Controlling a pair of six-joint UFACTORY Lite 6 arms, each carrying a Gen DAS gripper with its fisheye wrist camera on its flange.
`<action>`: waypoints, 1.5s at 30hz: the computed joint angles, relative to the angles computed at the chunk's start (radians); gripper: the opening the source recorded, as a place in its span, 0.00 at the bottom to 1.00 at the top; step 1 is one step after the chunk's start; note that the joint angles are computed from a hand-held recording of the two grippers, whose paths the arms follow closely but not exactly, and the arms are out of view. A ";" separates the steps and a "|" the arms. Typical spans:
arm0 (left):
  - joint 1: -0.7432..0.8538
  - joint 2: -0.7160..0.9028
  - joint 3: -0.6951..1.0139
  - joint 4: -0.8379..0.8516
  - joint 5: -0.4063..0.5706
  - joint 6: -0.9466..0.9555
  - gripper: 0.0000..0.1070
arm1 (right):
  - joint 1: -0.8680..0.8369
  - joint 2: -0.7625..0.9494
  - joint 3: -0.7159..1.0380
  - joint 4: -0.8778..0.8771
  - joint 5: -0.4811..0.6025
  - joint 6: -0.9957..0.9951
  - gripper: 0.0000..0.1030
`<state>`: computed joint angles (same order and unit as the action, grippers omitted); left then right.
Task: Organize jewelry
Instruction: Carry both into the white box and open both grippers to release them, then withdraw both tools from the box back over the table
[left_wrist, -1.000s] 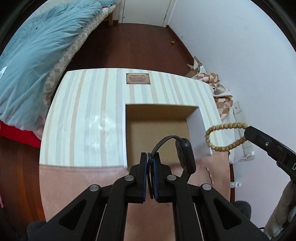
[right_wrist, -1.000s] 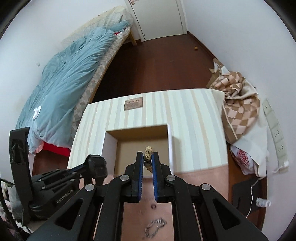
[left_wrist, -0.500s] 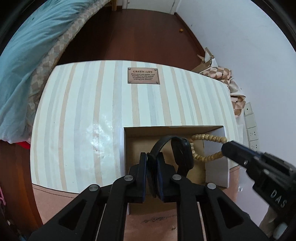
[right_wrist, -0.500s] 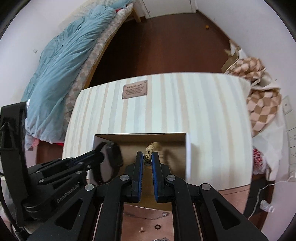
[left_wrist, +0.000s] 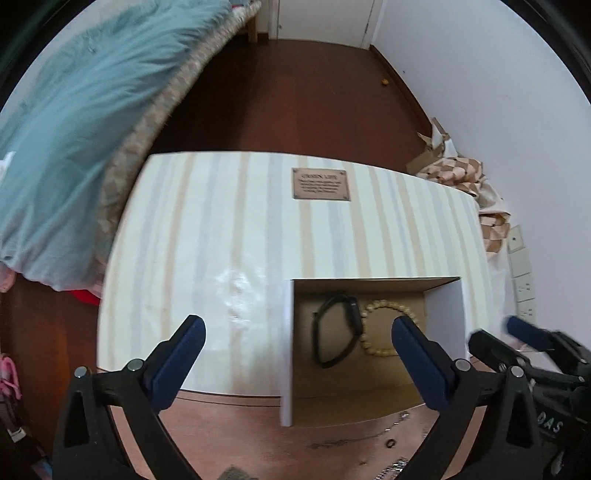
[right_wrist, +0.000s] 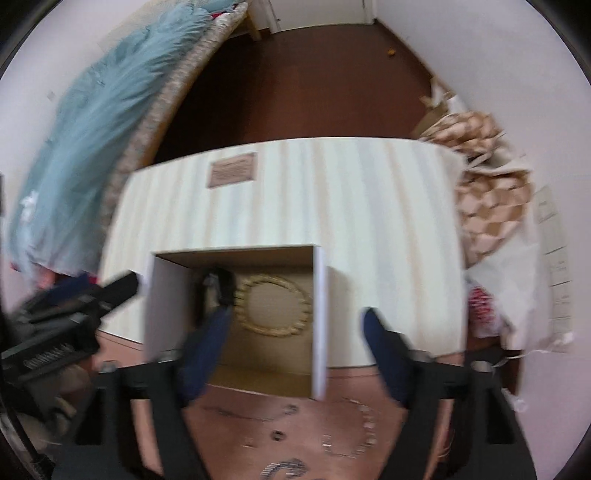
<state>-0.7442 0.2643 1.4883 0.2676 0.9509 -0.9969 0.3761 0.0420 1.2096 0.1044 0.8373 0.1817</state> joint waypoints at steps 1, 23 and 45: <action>-0.014 -0.013 -0.018 0.028 0.000 -0.024 0.96 | 0.024 -0.021 -0.022 -0.059 -0.006 0.048 0.89; -0.349 -0.225 -0.190 0.282 0.206 -0.441 0.96 | 0.320 -0.424 -0.255 -0.488 0.132 0.532 0.95; -0.780 -0.219 0.058 0.399 0.645 -0.674 0.96 | 0.910 -0.685 -0.103 -0.723 0.643 0.962 0.95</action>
<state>-1.5239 0.0448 1.5466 0.6668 1.5955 -1.6709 1.2865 -0.6429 1.1070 -0.6189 1.4807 1.1440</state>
